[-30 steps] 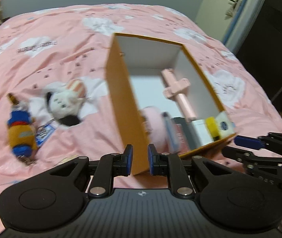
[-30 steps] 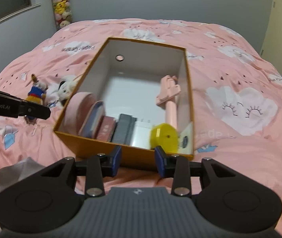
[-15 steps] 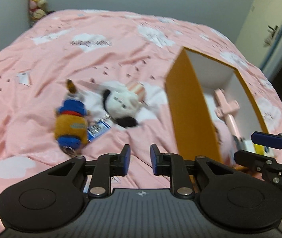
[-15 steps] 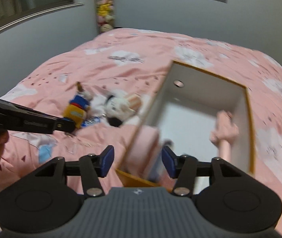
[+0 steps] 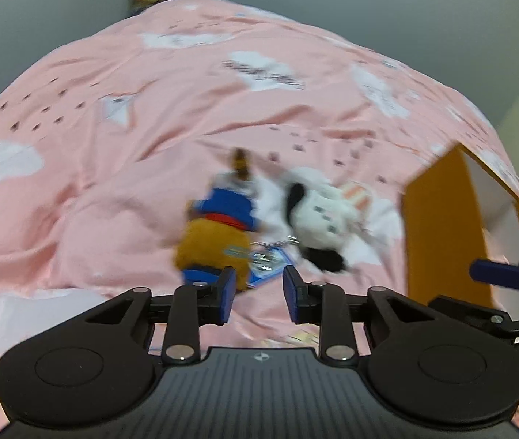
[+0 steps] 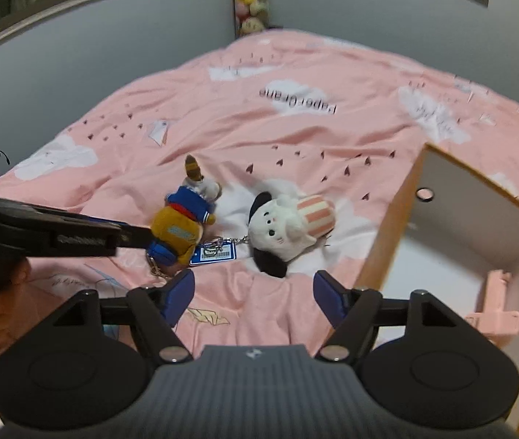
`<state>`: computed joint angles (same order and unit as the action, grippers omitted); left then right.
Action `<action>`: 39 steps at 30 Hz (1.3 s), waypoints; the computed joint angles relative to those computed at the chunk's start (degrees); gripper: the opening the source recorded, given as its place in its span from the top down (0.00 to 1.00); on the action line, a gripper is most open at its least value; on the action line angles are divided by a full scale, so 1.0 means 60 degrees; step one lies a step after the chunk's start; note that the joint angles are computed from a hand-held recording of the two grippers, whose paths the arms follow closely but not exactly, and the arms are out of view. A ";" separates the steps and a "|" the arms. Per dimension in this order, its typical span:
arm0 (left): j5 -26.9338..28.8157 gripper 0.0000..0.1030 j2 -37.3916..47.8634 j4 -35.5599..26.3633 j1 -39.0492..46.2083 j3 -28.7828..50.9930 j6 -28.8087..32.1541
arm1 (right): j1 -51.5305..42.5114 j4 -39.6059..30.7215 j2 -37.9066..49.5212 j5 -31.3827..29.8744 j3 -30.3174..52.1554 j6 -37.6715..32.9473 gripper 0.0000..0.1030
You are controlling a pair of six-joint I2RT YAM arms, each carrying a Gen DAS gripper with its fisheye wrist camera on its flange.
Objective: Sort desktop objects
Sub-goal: 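Grasp the brown bear plush with the left tool while the right grasps the white striped-hat plush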
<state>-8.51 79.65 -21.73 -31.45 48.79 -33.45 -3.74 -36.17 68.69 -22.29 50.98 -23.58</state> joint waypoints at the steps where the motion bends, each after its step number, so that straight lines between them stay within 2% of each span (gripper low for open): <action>1: 0.0013 0.66 0.0030 0.0032 0.0192 -0.0035 -0.0018 | 0.0176 0.0084 0.0328 0.0139 0.0142 0.0161 0.29; 5: 0.0003 0.60 0.0274 0.0246 0.0715 -0.0064 0.0248 | 0.0791 0.0409 0.1909 0.0577 0.0921 0.0815 0.29; 6: 0.0002 0.52 0.0335 0.0344 0.0776 -0.0076 0.0284 | 0.0936 0.0485 0.2346 0.0685 0.1159 0.1028 0.29; 7: -0.0015 0.50 0.0412 0.0466 0.0818 -0.0087 0.0343 | 0.1053 0.0505 0.2694 0.0780 0.1388 0.1197 0.29; 14: -0.0909 0.46 0.1867 0.0822 0.0311 0.0662 0.1138 | 0.1649 0.0970 0.5136 0.1348 0.3018 0.3201 0.30; 17: -0.1130 0.44 0.2498 0.0913 0.0125 0.0953 0.1349 | 0.1745 0.1092 0.5939 0.1553 0.3545 0.3712 0.29; 21: -0.1422 0.39 0.3178 0.1051 -0.0008 0.1221 0.1589 | 0.1812 0.0958 0.6873 0.1870 0.4291 0.4011 0.29; 24: -0.1108 0.37 0.3696 0.1104 0.0131 0.1429 0.1488 | 0.1786 0.0855 0.7486 0.1857 0.4822 0.4277 0.28; 25: -0.1128 0.33 0.3833 0.1173 0.0161 0.1463 0.1461 | 0.1796 0.0806 0.7705 0.1912 0.5009 0.4383 0.26; 31: -0.1208 0.23 0.4545 0.1445 0.0232 0.1718 0.1457 | 0.1943 0.0974 0.8531 0.2363 0.5608 0.4593 0.19; 35: -0.1086 0.22 0.4699 0.1646 0.0358 0.1682 0.1421 | 0.1929 0.1056 0.8903 0.2349 0.5859 0.4647 0.18; 39: -0.0877 0.27 0.4383 0.1718 0.0466 0.1441 0.1404 | 0.1894 0.1227 0.8625 0.2298 0.5524 0.4265 0.25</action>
